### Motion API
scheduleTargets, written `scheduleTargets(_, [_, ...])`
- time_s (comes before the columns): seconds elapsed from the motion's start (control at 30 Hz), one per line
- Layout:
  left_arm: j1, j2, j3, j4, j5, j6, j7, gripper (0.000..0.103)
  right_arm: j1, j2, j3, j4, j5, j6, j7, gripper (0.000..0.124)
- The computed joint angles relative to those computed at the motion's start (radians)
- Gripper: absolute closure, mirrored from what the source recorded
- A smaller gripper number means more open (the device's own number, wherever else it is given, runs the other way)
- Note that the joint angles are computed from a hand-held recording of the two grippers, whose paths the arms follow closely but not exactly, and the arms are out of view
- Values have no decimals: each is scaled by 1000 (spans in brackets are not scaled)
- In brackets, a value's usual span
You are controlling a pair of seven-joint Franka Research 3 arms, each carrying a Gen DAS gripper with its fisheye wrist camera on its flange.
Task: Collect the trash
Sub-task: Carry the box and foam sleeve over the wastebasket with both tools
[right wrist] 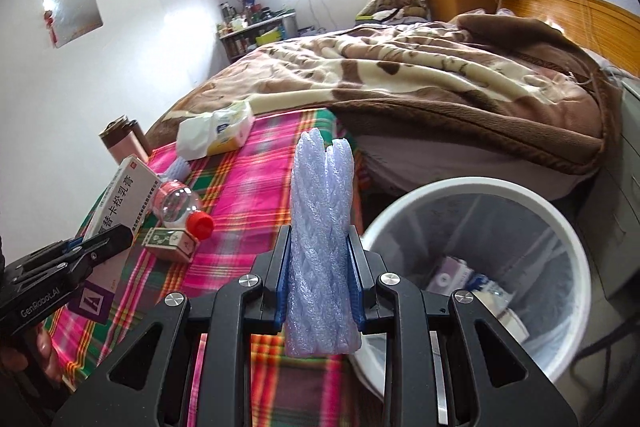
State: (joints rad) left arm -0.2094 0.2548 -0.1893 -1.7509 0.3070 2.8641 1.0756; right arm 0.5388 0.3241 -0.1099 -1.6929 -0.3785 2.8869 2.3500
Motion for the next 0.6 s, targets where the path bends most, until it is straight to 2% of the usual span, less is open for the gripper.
scheduleTargets(0.1, [-1, 26, -33, 30, -28, 1, 50, 80, 22, -32, -42, -40, -59, -2, 79, 99])
scheduleTargets(0.2, [-7, 60, -57, 73, -60, -8, 103, 80, 21, -57, -56, -70, -126, -13, 155, 99])
scheduleTargets(0.4, [-40, 122, -77, 160, -91, -37, 171, 80, -32, -88, -30, -109, -204, -33, 257, 99])
scheduleTargets(0.6, [-71, 186, -96, 255, -126, -72, 223, 80, -82, -109, 3, -137, -232, -59, 296, 99])
